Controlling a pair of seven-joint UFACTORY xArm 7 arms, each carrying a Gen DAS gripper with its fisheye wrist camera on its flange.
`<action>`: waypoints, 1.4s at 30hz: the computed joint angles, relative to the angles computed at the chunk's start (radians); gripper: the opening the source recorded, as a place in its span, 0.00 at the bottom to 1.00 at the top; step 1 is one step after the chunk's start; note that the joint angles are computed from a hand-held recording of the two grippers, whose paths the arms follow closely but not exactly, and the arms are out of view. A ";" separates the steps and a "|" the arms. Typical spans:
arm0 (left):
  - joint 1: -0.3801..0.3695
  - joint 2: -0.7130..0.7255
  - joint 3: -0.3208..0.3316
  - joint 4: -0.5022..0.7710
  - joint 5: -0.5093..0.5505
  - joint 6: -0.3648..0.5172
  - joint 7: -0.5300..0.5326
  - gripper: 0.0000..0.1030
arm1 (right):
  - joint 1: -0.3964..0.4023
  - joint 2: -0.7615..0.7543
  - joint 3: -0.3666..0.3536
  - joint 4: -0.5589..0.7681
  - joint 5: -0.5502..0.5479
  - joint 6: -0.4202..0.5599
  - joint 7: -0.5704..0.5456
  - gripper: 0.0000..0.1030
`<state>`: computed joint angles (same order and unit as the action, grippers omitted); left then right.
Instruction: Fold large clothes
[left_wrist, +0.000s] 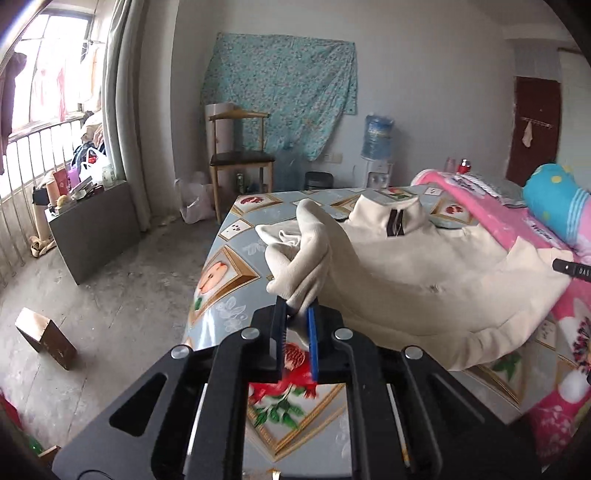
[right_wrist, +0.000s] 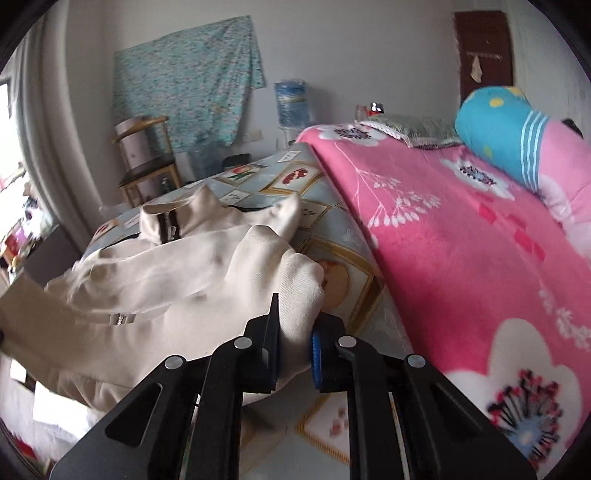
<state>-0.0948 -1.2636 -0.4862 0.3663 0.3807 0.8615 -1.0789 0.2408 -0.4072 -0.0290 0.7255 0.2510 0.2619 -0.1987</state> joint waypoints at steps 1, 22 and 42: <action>-0.024 -0.027 0.011 -0.002 -0.011 0.031 0.012 0.09 | 0.004 -0.041 -0.018 -0.021 0.008 0.043 -0.011 0.13; -0.135 -0.066 0.142 -0.079 -0.295 0.051 0.148 0.55 | 0.055 -0.084 -0.032 -0.018 0.137 0.307 -0.268 0.58; -0.131 0.521 0.134 0.049 -0.150 -0.325 0.156 0.58 | 0.151 0.137 0.064 0.096 0.372 0.383 -0.440 0.58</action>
<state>-0.2260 -0.7422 -0.3526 0.4157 0.2307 0.5366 -0.9232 0.3915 -0.2699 0.0345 0.8214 0.6228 0.6447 -0.6391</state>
